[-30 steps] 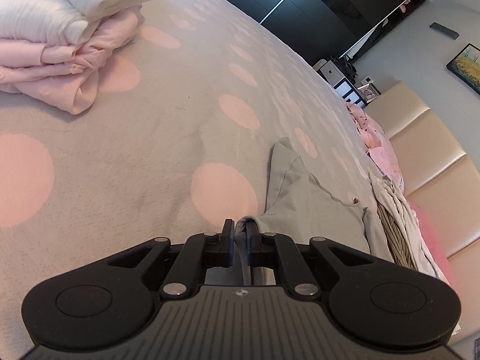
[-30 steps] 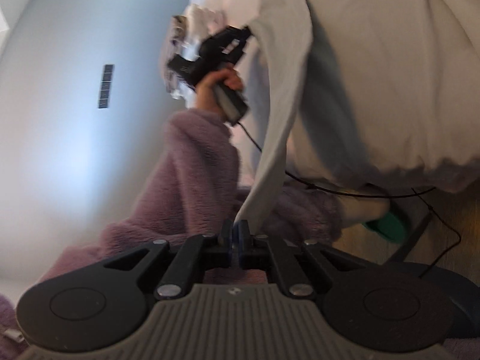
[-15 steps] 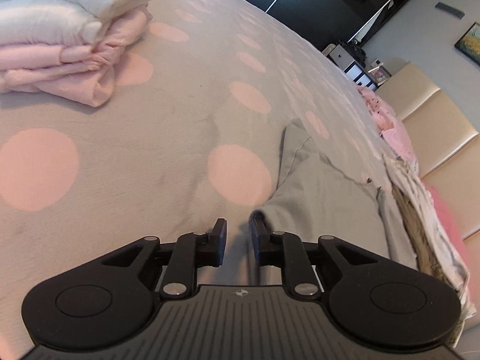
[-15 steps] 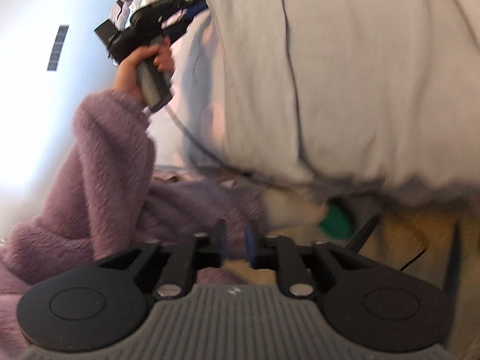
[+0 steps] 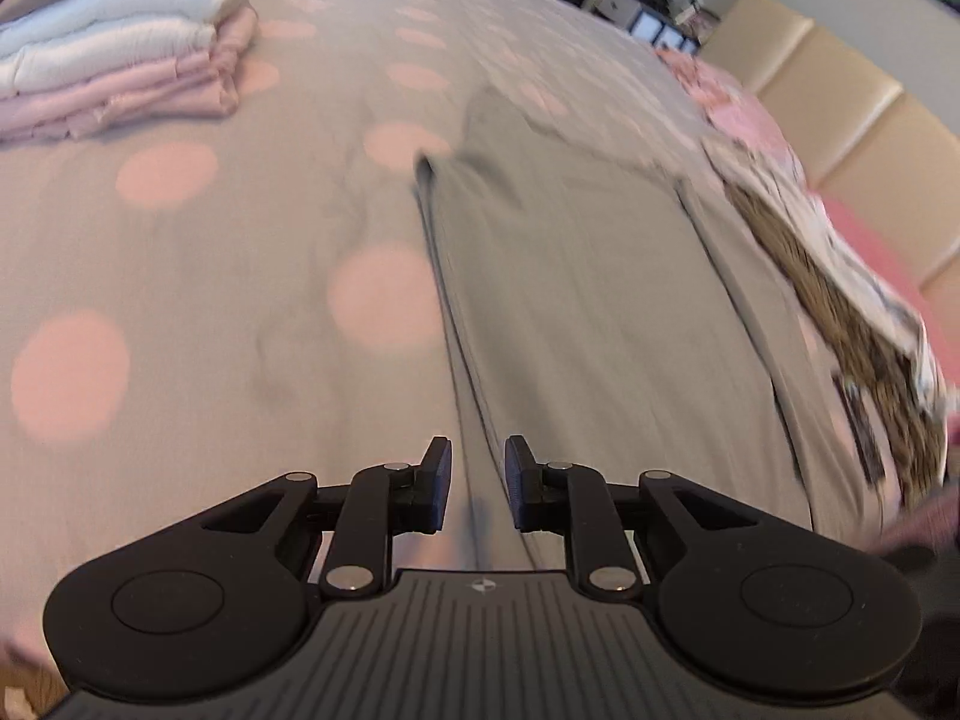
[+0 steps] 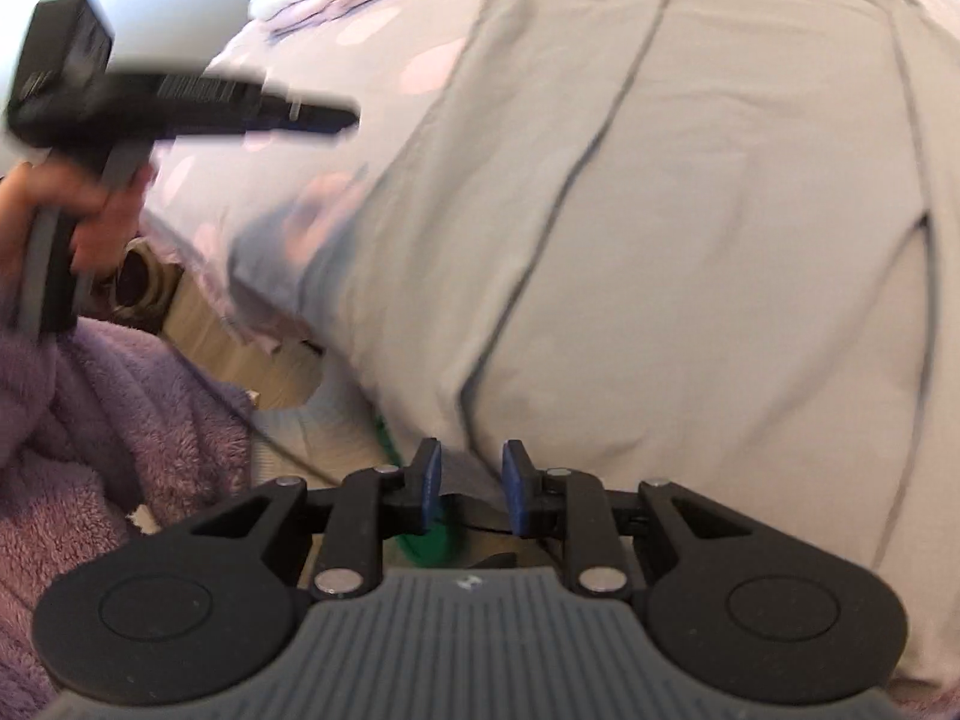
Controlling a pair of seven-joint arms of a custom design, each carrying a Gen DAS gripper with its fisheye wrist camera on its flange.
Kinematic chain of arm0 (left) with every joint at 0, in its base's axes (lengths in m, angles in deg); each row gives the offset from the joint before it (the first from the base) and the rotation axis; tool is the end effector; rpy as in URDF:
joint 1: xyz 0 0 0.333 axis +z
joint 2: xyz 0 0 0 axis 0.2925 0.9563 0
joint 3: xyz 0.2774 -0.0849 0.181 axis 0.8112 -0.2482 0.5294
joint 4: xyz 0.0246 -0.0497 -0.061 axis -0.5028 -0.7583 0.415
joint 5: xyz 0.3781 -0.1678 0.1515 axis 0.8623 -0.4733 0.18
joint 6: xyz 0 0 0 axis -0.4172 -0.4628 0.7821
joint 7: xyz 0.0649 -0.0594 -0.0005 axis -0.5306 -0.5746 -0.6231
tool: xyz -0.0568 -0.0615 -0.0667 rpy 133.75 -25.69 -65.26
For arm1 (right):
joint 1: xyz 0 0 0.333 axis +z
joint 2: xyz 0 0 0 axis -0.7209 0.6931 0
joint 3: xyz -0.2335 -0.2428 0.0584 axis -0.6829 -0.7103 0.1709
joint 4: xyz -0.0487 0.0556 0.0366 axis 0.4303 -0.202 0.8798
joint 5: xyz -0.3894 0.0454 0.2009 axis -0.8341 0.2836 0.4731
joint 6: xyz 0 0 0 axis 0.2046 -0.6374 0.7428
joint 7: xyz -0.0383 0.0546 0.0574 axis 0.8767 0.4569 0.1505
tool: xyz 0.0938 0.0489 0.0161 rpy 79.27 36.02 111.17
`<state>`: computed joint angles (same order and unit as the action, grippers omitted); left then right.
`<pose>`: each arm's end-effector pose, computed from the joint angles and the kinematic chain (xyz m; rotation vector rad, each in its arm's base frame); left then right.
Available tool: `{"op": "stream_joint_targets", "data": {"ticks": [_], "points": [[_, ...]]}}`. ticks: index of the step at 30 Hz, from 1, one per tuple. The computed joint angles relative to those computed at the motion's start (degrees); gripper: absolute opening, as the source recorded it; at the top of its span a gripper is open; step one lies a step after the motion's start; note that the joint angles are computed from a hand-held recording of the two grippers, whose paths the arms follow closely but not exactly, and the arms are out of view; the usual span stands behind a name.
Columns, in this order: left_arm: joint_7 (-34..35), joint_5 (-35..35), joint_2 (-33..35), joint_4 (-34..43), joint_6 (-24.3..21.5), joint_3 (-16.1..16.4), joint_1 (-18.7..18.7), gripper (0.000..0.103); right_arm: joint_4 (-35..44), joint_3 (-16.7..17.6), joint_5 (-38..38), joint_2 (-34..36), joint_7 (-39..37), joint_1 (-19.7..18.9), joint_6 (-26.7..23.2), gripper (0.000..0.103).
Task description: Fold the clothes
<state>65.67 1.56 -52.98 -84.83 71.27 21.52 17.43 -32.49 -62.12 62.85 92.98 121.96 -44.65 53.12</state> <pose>0.6655 -0.0797 0.5161 -2.0466 2.0350 -0.9241 0.6864 0.0677 0.4957 -2.3326 1.1689 0.2421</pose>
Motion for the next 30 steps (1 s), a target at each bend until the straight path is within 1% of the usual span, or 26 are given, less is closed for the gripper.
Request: {"op": "stream_joint_targets", "data": {"ticks": [1, 3, 6, 10, 14, 16, 17, 18, 19, 20, 22, 25, 29, 30], "points": [[0.3, 1.0, -1.4, -1.5, -1.7, -0.2, -0.3, 0.016, 0.0, 0.1, 0.1, 0.2, -0.6, 0.0, 0.3, 0.026], [0.6, 2.3, -3.5, -4.1, -3.4, -0.5, -1.2, 0.016, -1.2, 0.3, 0.0, -0.5, -2.6, 0.1, 1.6, 0.026], [-0.4, 4.1, -5.2, -7.2, -2.6, -0.8, -2.7, 0.016, -2.7, 0.4, 0.6, -1.4, -4.8, 0.4, 3.1, 0.026], [0.4, 4.0, -3.9, -6.6, -3.2, -0.6, -3.6, 0.016, -4.2, 0.4, 1.6, -1.6, -6.0, 0.8, 5.2, 0.026], [0.4, 4.5, -3.2, -6.4, -2.5, -0.6, -3.8, 0.016, -6.1, 0.7, 3.2, -2.4, -7.4, 1.2, 7.4, 0.026], [0.8, 4.1, -3.3, -6.6, -2.3, -0.6, -3.8, 0.016, -6.8, 0.7, 4.2, -2.7, -8.7, 1.2, 8.4, 0.023], [1.2, 3.8, -3.4, -6.7, -2.3, -0.6, -3.8, 0.016, -7.1, 0.7, 4.6, -2.7, -9.4, 1.2, 8.8, 0.018], [2.0, 3.0, -3.7, -7.0, -2.1, -0.6, -3.7, 0.015, -7.2, 0.6, 5.1, -2.8, -9.9, 1.1, 8.7, 0.015], [3.0, 2.0, -3.9, -7.3, -2.0, -0.6, -3.7, 0.011, -7.4, 0.5, 5.5, -3.0, -10.4, 0.9, 8.3, 0.008], [4.4, 0.5, -4.2, -7.5, -1.7, -0.6, -3.7, 0.002, -7.4, 0.4, 5.7, -3.0, -10.5, 0.9, 8.1, 0.004], [5.4, -0.3, -5.0, -8.0, -1.4, -0.6, -3.9, 0.0, -6.8, 0.2, 5.9, -2.9, -9.6, 0.8, 6.9, 0.003], [3.9, 0.4, -6.6, -8.7, -1.5, -0.1, -3.8, 0.0, -5.4, 0.0, 8.6, -2.4, -7.8, 0.1, 3.4, 0.002], [-1.5, 1.8, -9.1, -9.9, -0.5, 0.8, -3.3, 0.0, -3.9, 0.0, 11.5, -1.6, -5.1, -0.6, -0.6, 0.002], [-1.8, 1.7, -9.1, -10.0, -0.3, 1.0, -3.4, 0.0, -3.8, 0.0, 11.4, -1.5, -4.6, -0.6, -0.8, 0.002]]}}
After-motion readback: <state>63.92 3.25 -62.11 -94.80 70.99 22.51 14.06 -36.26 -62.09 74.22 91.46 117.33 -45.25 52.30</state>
